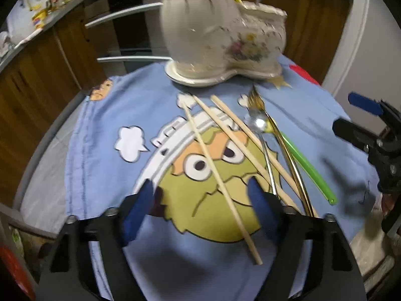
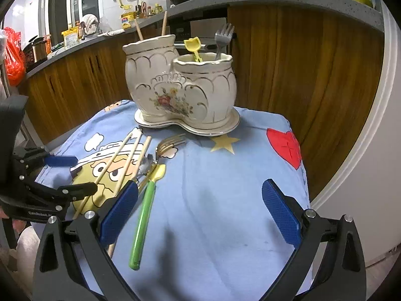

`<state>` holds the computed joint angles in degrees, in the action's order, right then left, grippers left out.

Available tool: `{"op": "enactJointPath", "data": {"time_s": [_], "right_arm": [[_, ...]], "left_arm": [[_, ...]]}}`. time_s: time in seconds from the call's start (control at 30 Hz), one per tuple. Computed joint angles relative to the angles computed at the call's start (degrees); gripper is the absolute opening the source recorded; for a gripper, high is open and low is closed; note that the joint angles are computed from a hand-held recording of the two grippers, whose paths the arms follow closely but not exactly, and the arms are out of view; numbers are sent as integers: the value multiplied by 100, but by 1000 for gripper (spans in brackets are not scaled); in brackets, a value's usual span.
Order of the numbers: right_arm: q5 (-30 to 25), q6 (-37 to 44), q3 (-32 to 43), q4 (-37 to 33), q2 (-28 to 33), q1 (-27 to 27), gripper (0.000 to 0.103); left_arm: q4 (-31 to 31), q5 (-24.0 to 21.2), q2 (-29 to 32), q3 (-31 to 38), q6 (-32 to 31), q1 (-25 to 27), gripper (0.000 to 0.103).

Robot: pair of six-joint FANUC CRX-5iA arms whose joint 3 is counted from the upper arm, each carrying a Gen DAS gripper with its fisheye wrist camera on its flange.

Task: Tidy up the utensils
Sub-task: 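Move both tools back over the remaining utensils on the cloth, then grasp a chopstick with the left tool while the right tool grasps the green-handled spoon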

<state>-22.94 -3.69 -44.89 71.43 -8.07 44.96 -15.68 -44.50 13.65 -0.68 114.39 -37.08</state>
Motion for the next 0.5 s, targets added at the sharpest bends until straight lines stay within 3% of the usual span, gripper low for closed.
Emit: {"op": "enactJointPath", "data": {"time_s": [0.17, 0.3, 0.43, 0.5], "right_arm": [[153, 142, 17, -270, -9, -54, 98], [159, 458, 58, -511, 3, 41, 97], [114, 1111, 204, -1100, 74, 241, 97], [109, 1479, 296, -1465, 113, 338, 96]], "left_arm": [[190, -19, 82, 35, -258, 15, 42], [191, 34, 74, 6, -238, 89, 28], [154, 179, -6, -119, -232, 195, 7], [249, 233, -39, -181, -287, 254, 6]]}}
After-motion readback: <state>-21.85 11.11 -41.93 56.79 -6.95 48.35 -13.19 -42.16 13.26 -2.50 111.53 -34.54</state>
